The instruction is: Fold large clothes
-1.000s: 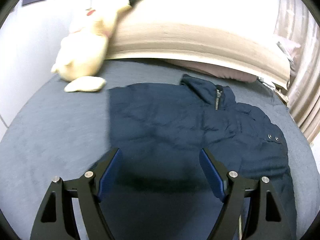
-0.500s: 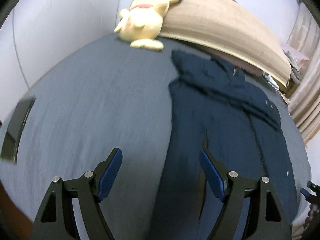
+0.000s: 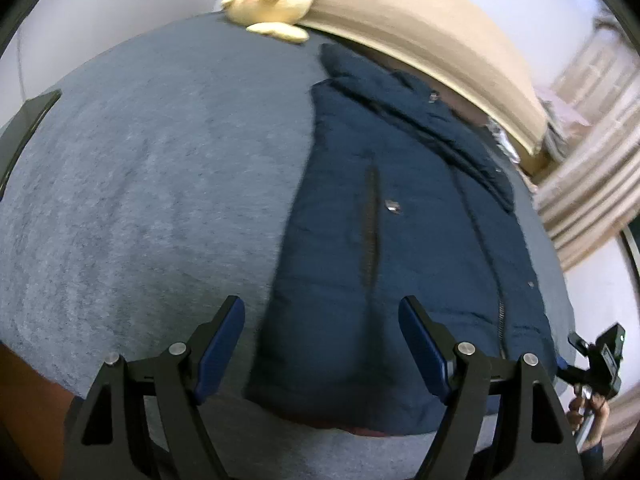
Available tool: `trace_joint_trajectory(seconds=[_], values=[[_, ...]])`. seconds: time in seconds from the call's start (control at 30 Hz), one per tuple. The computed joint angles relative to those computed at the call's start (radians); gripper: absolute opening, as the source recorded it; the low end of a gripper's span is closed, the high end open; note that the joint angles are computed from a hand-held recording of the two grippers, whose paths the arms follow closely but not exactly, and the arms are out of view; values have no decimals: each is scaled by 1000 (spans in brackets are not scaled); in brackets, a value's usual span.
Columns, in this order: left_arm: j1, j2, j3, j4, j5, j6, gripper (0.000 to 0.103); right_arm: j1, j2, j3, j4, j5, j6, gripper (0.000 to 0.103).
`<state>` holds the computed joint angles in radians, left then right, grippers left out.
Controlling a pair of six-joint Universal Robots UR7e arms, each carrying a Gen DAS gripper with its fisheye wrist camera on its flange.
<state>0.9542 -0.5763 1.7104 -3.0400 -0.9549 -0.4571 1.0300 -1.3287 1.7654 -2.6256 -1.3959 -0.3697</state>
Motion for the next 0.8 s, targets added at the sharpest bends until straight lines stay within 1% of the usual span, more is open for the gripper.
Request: trace_joint_trajectory(seconds=[0.03,0.07,0.1,0.13,0.17,0.2,0.23,0.27,0.3,0.33,0.4,0.43,0.5,0.57,0.6,0.63,0.73,0.77,0.8], values=[[0,2,-6,20,6,3,79,2,5,-1,-3,-8,1,86],[2,8,-21,67,11,-13,79,4,13,-5,-4,-25,8,86],[7,15,-36,99,-4,-25,78,4,21,-12,4,-37,18,83],[7,14,-29,92,-13,-26,78,2,25,-16,13,-38,25,75],[6,14,-27,85,-29,-18,78,0,25,-14,19,-32,26,72],[7,13,-28,82,-55,-10,73,1,22,-9,18,-28,21,69],[8,12,-31,90,-70,-13,65,1,19,-6,18,-23,14,62],[6,13,-33,98,-66,-18,60,4,14,0,18,-21,4,58],[6,15,-36,105,-64,-19,52,4,13,3,16,-23,1,52],[9,14,-34,101,-72,-20,50,7,14,3,14,-33,-3,52],[17,14,-31,88,-89,-33,50,9,22,-1,12,-60,0,52],[14,9,-24,87,-88,-36,50,11,27,-2,6,-81,8,52],[7,13,-29,98,-69,-35,50,10,33,-3,-3,-88,12,52],[1,16,-31,118,-41,-41,60,14,38,-2,-13,-97,13,53],[-1,20,-34,122,-36,-40,63,15,40,-3,-13,-99,13,54],[-2,19,-29,120,-32,-34,64,18,42,-5,-13,-104,13,54],[-14,30,-41,147,1,-20,63,17,44,-14,9,-98,10,53],[-18,33,-48,165,14,-19,60,16,44,-15,10,-98,11,50],[-19,35,-54,178,17,-18,54,16,44,-17,14,-101,13,43]])
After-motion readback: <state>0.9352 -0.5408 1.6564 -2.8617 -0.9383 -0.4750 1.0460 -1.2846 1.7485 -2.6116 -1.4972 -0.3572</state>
